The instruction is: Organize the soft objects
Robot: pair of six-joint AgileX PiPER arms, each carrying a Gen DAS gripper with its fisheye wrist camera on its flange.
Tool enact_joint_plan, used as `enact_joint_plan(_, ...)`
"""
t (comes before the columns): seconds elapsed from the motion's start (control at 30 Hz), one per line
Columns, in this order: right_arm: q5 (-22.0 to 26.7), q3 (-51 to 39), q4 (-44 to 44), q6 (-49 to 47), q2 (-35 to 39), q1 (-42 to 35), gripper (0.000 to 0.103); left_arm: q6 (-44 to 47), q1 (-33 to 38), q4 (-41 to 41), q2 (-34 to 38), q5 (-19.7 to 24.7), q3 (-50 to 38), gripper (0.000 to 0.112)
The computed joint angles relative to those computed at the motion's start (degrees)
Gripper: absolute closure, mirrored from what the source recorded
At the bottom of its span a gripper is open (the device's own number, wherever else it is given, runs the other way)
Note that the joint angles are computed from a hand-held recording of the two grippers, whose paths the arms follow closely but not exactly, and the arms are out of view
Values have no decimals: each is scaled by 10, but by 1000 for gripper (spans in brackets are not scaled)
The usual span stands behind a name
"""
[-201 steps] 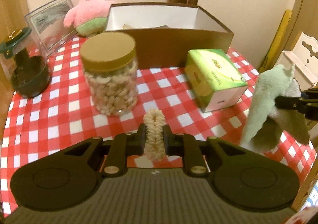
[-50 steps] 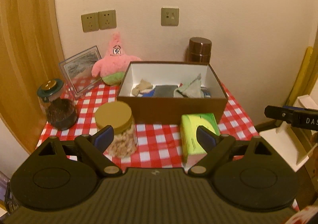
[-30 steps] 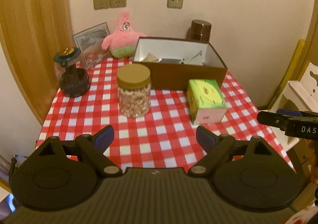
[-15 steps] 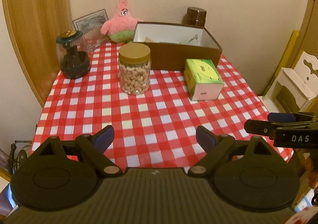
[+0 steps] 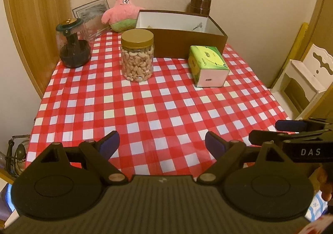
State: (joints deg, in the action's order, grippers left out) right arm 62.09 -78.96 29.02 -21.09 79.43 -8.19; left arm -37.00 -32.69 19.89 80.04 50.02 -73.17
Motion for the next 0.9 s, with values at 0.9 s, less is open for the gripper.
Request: enact_joint_plan(0.9, -2, -2, -11, 22, -7, 20, 20, 13, 6, -13, -5, -5, 5, 24)
